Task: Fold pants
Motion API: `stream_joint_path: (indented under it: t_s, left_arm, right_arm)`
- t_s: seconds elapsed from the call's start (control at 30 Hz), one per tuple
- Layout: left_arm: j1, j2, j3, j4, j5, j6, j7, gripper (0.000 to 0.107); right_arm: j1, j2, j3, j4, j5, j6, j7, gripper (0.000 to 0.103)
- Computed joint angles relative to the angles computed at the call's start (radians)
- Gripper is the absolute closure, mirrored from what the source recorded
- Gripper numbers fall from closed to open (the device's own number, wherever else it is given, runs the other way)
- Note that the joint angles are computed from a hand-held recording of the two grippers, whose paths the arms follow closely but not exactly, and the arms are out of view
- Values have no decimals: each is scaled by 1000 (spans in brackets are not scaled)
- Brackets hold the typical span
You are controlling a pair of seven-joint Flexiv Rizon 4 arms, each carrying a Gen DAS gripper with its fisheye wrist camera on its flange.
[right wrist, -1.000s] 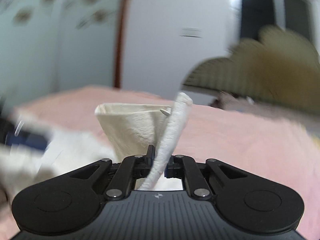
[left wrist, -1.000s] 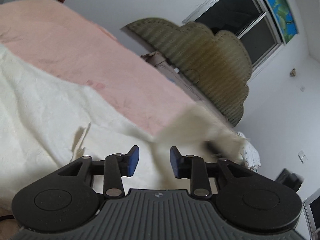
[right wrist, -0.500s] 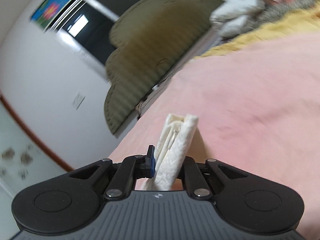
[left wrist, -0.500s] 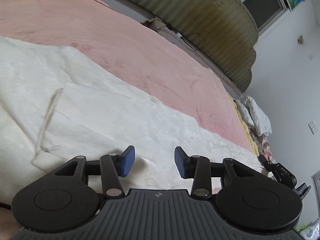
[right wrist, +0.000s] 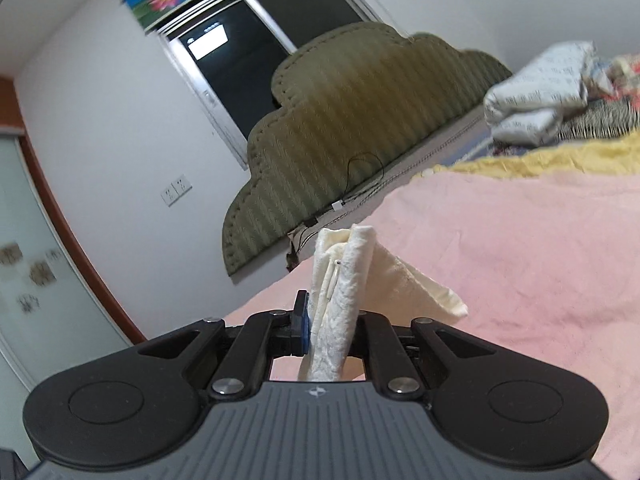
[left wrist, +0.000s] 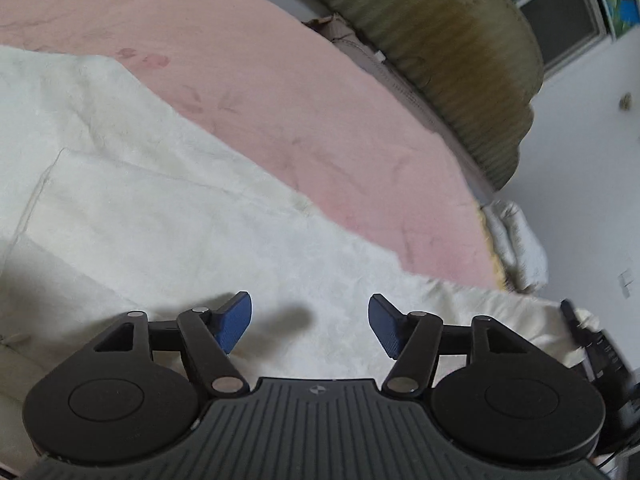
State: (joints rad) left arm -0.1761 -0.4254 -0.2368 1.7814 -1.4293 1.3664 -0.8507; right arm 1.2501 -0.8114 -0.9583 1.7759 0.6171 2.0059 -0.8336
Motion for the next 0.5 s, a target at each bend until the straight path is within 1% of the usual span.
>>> stream_joint_path:
  t_s: [0.03,0.07,0.13,0.2,0.27,0.3,0.37,0.4,0.43,0.47,0.5]
  left_arm:
    - [16,11,-25,-6,-80,-32,69,41]
    - [22,20,-28,-10,-124,-85,108,41]
    - [27,27,-20,-22,-138,-197,135,41]
    - [20,11,-9,-51,-91,-273,118,40]
    - [5,-29,-4,-96,-19,-287,60,40]
    - [0,-60,0,-124,42,-287,6,40]
    - [-4,-124,17,-181,193,-298,-158,41]
    - [-7,-150,32,-202,240,-303,-238,45]
    - [5,-155,15,-198,224,-290,-254,45]
    - [40,-146,-35,-180,158,-272,-204,45]
    - [67,-129,-77,-159,60,-256,-113,45]
  right_arm:
    - [15,-17,-20,-4,2,-6,-6,94]
    - [25,-27,-36,-9,-5,-14,-12,94]
    - [24,-17,-18,-6,-20,10,-13,94]
    - [25,-1,1,-4,-11,39,-31,94]
    - [28,19,18,-1,-8,73,-68,94]
    - [22,33,37,1,-13,92,-84,95]
    - [1,66,92,2,-37,142,-112,95]
    - [-10,79,117,2,-52,163,-127,94]
    - [-20,91,140,2,-71,179,-143,94]
    - [-29,103,163,5,-97,191,-163,94]
    - [-37,114,185,8,-130,197,-189,94]
